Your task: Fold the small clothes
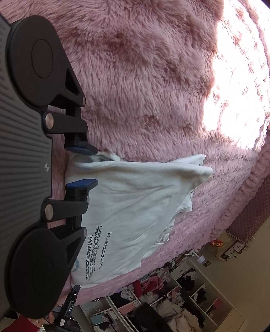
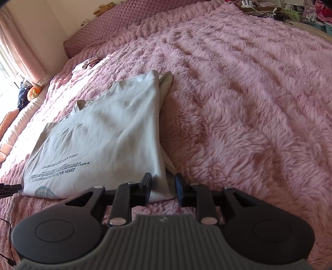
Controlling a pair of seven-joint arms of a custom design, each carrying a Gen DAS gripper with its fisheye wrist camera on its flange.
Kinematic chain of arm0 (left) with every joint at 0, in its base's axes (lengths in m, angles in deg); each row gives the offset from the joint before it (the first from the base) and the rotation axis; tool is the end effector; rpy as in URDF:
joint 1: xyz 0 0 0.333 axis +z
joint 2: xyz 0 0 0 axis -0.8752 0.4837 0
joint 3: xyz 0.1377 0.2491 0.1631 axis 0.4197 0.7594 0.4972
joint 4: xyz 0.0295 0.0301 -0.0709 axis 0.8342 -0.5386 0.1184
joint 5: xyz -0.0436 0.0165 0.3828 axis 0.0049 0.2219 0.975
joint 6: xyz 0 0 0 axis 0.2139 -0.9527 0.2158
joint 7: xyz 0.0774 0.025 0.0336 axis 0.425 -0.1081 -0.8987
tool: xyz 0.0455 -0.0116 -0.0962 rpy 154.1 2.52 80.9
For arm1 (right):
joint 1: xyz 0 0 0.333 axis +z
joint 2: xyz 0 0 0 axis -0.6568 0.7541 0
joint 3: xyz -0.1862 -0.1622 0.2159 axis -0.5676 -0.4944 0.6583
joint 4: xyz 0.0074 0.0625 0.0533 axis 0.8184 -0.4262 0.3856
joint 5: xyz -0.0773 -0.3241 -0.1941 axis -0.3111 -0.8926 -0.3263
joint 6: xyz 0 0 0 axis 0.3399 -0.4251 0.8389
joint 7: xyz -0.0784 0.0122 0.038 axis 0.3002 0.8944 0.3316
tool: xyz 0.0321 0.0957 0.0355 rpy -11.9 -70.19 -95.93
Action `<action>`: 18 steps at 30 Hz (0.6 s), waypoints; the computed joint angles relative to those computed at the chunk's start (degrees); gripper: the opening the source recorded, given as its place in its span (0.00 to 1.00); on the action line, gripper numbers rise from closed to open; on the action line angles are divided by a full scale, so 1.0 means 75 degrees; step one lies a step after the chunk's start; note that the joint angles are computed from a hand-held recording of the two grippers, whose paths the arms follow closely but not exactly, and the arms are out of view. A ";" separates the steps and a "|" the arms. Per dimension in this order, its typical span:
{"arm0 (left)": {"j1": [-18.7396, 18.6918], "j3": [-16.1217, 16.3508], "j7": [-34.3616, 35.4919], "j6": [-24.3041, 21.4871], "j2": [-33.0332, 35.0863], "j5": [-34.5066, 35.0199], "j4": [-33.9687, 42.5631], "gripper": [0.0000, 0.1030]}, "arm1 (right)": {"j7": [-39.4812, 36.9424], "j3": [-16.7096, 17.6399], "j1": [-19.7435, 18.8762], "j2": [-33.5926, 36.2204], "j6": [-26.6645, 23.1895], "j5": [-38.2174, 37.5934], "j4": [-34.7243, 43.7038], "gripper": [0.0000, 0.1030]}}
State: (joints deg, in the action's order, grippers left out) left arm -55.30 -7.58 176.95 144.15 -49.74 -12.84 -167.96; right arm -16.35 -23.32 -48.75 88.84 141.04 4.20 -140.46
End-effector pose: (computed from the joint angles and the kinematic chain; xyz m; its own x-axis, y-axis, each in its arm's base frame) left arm 0.6024 -0.0373 0.4190 0.1969 -0.8193 0.5386 -0.7162 -0.4953 -0.4917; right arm 0.7775 -0.0340 0.3997 0.2640 -0.8868 -0.3793 -0.7936 0.0238 -0.6080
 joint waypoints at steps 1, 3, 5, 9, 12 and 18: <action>-0.0003 0.0049 -0.0169 0.0010 -0.0012 0.0047 0.0037 0.57 | -0.0106 -0.0024 0.0111 -0.0148 0.0422 -0.0014 -0.0207 0.50; 0.0159 -0.0063 0.0142 0.0021 0.0035 -0.0465 0.0210 0.57 | -0.1151 0.0316 0.0108 -0.0470 0.1227 0.0227 -0.0657 0.52; 0.0288 -0.0152 0.0558 0.0091 0.0218 -0.1145 0.0546 0.57 | -0.1965 0.0614 0.0119 -0.0675 0.1566 0.0486 -0.0888 0.53; 0.0503 -0.0355 0.1523 0.0191 0.0880 -0.2623 0.1504 0.59 | -0.3161 0.1016 0.0349 -0.0988 0.1278 0.0994 -0.1079 0.54; 0.0395 -0.0207 0.1189 0.0161 0.1445 -0.2460 0.2159 0.59 | -0.3778 0.1057 0.0811 -0.1164 0.1053 0.1080 -0.1261 0.55; 0.0428 -0.0182 -0.0197 -0.0167 0.2376 -0.0956 0.3072 0.59 | -0.3565 0.1004 0.1708 -0.1037 0.0451 0.1287 -0.1291 0.55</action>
